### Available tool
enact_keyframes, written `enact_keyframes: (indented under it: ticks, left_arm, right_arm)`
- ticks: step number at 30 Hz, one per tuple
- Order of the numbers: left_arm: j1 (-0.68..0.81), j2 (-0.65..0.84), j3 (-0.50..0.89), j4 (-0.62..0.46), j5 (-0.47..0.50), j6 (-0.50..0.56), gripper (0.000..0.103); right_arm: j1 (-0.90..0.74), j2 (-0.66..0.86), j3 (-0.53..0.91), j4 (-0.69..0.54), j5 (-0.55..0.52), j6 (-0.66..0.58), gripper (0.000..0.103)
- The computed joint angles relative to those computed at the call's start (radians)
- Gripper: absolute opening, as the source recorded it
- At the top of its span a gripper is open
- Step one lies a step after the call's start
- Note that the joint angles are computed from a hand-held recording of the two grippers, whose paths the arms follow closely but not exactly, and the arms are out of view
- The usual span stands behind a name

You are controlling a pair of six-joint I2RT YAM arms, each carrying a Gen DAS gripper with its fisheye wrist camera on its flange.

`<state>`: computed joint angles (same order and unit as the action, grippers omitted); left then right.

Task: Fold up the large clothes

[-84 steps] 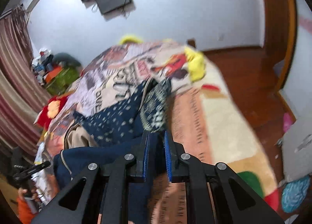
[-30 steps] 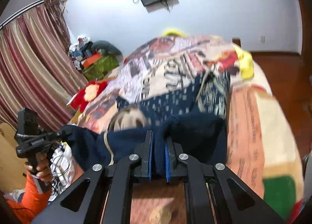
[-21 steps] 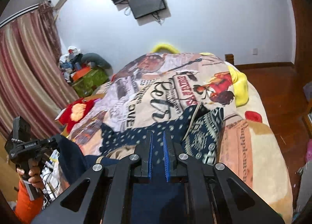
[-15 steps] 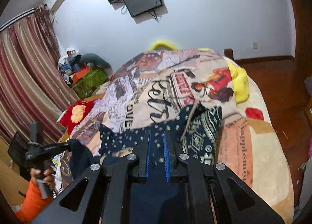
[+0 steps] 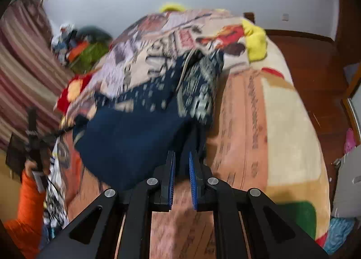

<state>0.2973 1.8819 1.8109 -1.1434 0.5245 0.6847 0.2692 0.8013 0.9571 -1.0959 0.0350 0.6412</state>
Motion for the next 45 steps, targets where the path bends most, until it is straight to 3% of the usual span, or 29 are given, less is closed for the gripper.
enact_keyframes:
  ticks: [6, 11, 14, 17, 24, 28, 31, 34, 39, 42, 45]
  left_arm:
    - [0.029, -0.06, -0.11, -0.107, 0.019, 0.091, 0.071]
    - [-0.073, -0.136, -0.305, -0.031, -0.049, 0.087, 0.071]
    - [-0.146, -0.155, -0.337, 0.019, -0.056, 0.033, 0.071]
    - [-0.204, -0.152, -0.304, 0.059, -0.041, -0.036, 0.071]
    - [-0.312, 0.008, -0.079, 0.127, -0.068, -0.192, 0.071]
    - [-0.351, 0.141, 0.097, 0.181, -0.146, -0.283, 0.071]
    - [-0.343, 0.245, 0.253, 0.227, -0.248, -0.35, 0.071]
    - [-0.281, 0.356, 0.452, 0.139, -0.212, -0.385, 0.071]
    - [-0.159, 0.57, 0.855, -0.13, -0.129, -0.354, 0.071]
    - [-0.109, 0.58, 0.844, -0.184, -0.107, -0.297, 0.071]
    - [-0.082, 0.532, 0.697, -0.169, -0.095, -0.236, 0.071]
  right_arm:
    - [0.2, 0.036, -0.068, 0.015, 0.006, 0.085, 0.009]
    - [0.302, 0.13, -0.074, 0.111, 0.041, 0.111, 0.009]
    - [0.277, 0.183, -0.054, 0.171, -0.013, 0.093, 0.009]
    - [0.267, 0.232, -0.009, 0.219, 0.026, 0.047, 0.009]
    - [0.069, 0.36, 0.071, 0.353, -0.042, -0.07, 0.008]
    - [-0.046, 0.512, 0.147, 0.394, -0.018, -0.152, 0.008]
    - [-0.121, 0.595, 0.194, 0.4, 0.066, -0.186, 0.008]
    - [-0.207, 0.625, 0.216, 0.404, 0.092, -0.188, 0.009]
    - [-0.298, 0.539, 0.19, 0.426, -0.019, -0.26, 0.009]
    - [-0.283, 0.51, 0.191, 0.419, -0.039, -0.297, 0.009]
    - [-0.257, 0.518, 0.199, 0.421, -0.063, -0.315, 0.009]
